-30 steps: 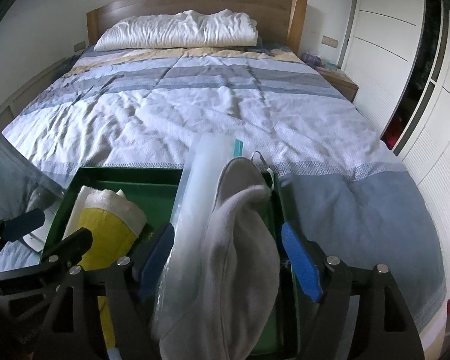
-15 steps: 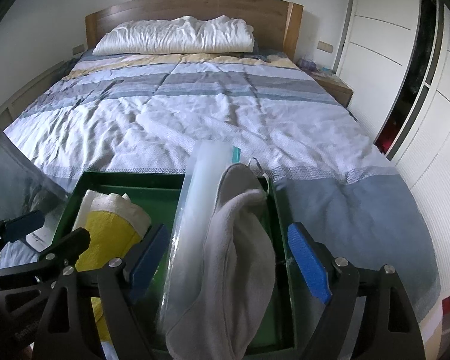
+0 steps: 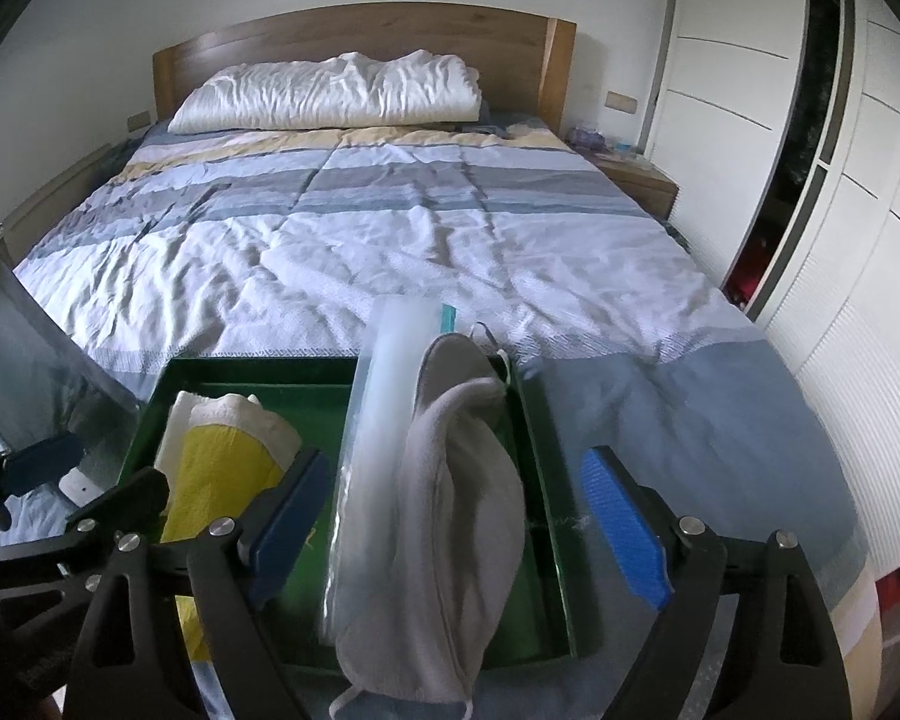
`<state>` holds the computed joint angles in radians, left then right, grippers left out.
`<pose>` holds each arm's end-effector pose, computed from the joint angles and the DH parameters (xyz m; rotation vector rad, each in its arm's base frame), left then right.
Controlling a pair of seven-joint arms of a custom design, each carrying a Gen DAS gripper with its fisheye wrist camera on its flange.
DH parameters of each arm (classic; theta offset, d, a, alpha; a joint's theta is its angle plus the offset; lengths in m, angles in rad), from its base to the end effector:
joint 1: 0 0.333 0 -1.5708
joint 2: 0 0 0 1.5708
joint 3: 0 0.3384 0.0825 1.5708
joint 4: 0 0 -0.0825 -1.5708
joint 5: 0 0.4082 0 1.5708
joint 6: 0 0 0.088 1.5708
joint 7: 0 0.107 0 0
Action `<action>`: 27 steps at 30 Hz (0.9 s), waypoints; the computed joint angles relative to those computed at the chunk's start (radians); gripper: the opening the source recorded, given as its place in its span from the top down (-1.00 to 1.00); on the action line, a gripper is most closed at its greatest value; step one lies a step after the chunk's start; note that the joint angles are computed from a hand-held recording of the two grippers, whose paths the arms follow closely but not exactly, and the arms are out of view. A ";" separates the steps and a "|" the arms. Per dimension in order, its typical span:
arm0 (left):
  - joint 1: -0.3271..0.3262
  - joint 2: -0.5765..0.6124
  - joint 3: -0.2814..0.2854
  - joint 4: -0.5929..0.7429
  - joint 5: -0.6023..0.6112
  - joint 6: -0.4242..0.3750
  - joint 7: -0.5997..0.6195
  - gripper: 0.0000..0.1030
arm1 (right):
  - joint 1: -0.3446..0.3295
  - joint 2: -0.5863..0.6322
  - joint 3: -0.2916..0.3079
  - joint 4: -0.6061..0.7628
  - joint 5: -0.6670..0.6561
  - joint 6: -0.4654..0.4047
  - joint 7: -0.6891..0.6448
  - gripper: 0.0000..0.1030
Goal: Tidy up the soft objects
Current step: 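Open both grippers to release the mitt and pouch in the tray, then withdraw both grippers from the tray toward the dark mitt and tissue pack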
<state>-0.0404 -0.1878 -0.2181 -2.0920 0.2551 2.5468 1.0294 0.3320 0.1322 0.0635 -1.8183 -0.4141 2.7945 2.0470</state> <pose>0.5444 -0.1559 0.5891 -1.9341 1.7350 -0.6649 0.6148 0.2743 0.5742 -1.8649 1.4594 -0.7023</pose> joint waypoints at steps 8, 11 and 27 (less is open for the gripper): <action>-0.019 -0.094 0.000 -0.077 -0.092 0.014 0.048 -0.27 | -0.001 -0.092 0.002 -0.091 -0.061 -0.021 0.064 -0.81; -0.029 -0.155 0.000 -0.126 -0.146 0.026 0.073 -0.27 | -0.006 -0.142 0.013 -0.136 -0.090 -0.029 0.086 -0.81; 0.003 -0.671 0.052 -0.425 -0.319 -0.168 0.288 -0.27 | 0.030 -0.476 0.142 -0.391 -0.092 -0.143 0.194 -0.81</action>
<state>-0.0371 -0.8590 -0.1663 -2.5170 -0.0637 2.3791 1.3178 0.3616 -0.3433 0.2056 -2.2090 -0.5065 2.6511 2.2410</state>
